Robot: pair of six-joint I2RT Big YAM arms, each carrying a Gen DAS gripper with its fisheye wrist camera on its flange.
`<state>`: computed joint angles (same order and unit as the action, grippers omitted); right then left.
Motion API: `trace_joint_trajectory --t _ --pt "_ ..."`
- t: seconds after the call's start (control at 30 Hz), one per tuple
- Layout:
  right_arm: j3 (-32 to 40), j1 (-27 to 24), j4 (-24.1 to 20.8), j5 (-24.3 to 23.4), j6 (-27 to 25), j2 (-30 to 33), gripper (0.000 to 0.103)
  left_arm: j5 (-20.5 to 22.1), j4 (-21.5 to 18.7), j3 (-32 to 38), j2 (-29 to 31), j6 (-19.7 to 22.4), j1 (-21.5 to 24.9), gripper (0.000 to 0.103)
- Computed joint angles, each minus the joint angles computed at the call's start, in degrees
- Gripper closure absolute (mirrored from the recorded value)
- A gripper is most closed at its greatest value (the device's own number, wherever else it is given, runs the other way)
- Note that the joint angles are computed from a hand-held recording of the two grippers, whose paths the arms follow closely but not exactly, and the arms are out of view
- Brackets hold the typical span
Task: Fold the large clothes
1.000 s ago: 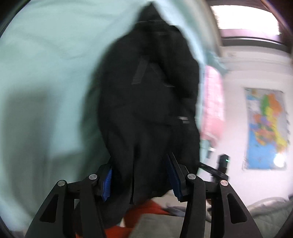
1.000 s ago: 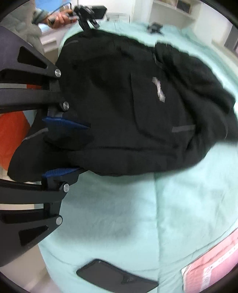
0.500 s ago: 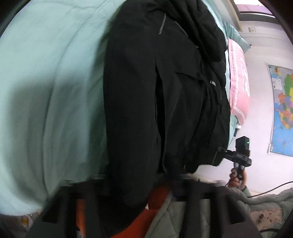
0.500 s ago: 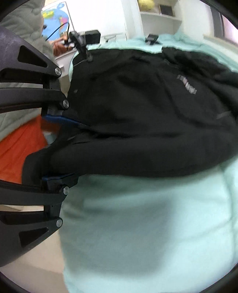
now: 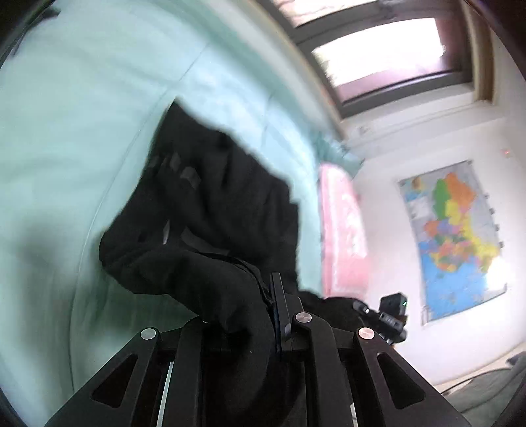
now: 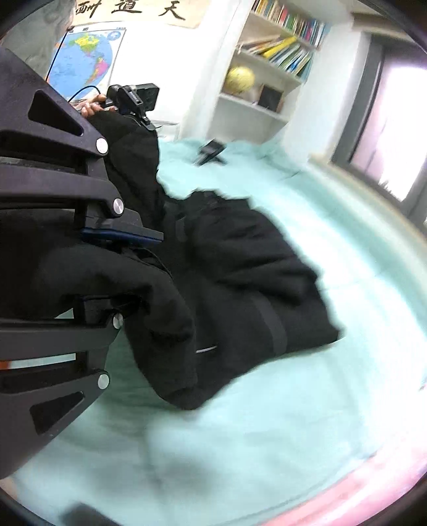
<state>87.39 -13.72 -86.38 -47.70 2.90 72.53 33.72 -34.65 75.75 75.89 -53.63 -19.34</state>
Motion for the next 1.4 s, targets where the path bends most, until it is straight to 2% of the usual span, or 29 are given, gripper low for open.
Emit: trace_joint_trajectory --t 0.07,0.13,0.23,0.33,0.5,0.57,0.67,0.77,0.87,1.0,1.13,1.27,1.37,1.4 --pt "3.46 0.64 3.42 0.31 3.02 1.85 0.075 -0.64 0.89 3.45 2.30 -0.13 -0.16 0.087" --pt "6.69 0.86 6.63 1.38 6.29 4.12 0.075 0.65 2.44 6.14 4.77 -0.39 1.38 0.086" --pt "10.70 0.47 10.61 1.44 11.57 8.30 0.075 2.18 8.10 8.22 8.41 -5.91 3.62 0.085" --pt "15.30 1.06 11.66 4.77 14.04 13.53 0.073 0.86 9.21 13.48 14.20 -8.53 4.11 0.081" --pt "22.90 3.72 11.91 9.15 20.46 24.20 0.071 -1.27 -0.08 25.67 25.41 -7.22 5.16 0.076" --pt "25.81 5.18 10.84 11.90 21.31 28.33 0.070 -2.20 -4.02 30.36 29.76 -4.85 5.26 0.076" --pt "29.96 6.77 8.29 15.49 20.19 33.99 0.069 -3.93 -12.40 39.72 38.12 -0.81 4.91 0.073" --pt "31.95 8.25 5.85 18.53 18.75 38.54 0.069 -4.20 -16.63 45.17 43.76 0.50 4.71 0.072" --pt "31.89 8.79 6.68 19.48 18.59 40.60 0.069 -4.78 -21.42 50.16 49.07 3.05 4.01 0.073" --pt "31.49 9.20 7.34 20.28 18.93 41.48 0.070 -5.74 -22.44 51.51 51.32 4.51 3.46 0.072" --pt "32.76 8.62 5.34 18.95 18.58 41.73 0.069 -3.34 -23.91 51.64 50.65 6.14 3.95 0.070" --pt "32.37 6.77 3.29 14.44 17.69 38.88 0.066 1.46 -23.96 48.40 46.58 6.53 5.28 0.048" --pt "31.92 5.63 2.03 12.63 14.55 35.34 0.061 1.83 -22.15 43.31 40.58 8.73 6.06 0.041" --pt "31.92 5.37 1.67 12.92 13.13 34.22 0.054 1.59 -21.33 41.38 38.21 9.72 6.30 0.040"
